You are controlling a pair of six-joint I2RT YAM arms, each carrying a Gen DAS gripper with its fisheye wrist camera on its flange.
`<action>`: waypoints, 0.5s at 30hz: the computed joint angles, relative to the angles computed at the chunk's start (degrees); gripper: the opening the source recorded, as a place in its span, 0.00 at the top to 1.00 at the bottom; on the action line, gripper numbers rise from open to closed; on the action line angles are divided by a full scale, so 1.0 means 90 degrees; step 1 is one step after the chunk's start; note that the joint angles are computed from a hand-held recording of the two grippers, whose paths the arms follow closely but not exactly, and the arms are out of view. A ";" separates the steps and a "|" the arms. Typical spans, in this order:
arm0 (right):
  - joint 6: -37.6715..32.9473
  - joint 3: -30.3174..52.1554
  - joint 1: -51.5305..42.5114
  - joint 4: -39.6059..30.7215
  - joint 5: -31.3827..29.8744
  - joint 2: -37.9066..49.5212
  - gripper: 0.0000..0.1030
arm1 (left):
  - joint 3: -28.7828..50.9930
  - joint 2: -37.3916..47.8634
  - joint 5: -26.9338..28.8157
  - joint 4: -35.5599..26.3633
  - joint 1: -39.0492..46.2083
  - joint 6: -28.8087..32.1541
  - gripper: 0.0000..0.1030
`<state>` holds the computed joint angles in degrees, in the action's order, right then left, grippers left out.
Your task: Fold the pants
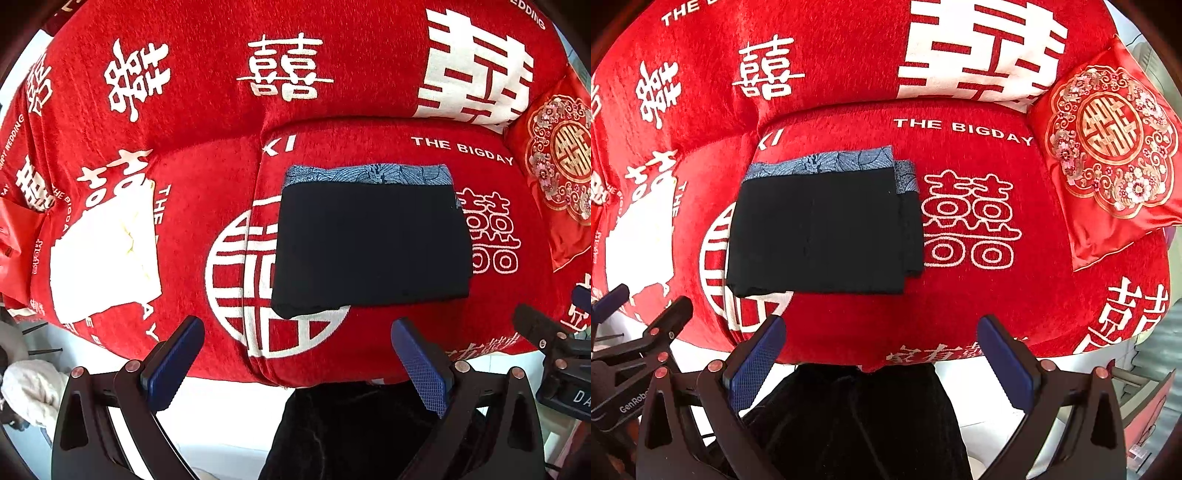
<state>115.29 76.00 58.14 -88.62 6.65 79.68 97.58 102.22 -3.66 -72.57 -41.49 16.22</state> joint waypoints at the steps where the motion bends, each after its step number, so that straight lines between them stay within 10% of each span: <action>1: -0.0013 -0.0001 -0.0008 0.0010 -0.0015 0.0012 0.00 | 0.0018 0.0011 -0.0005 -0.0015 0.0001 0.0009 0.02; 15: -0.0002 0.0061 -0.0037 -0.0029 -0.0032 0.0090 0.00 | 0.0035 -0.0021 0.0040 -0.0003 0.0070 0.0143 0.02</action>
<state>115.28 76.55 57.80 -88.88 6.37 80.48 97.89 102.04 -3.30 -72.60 -40.87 17.51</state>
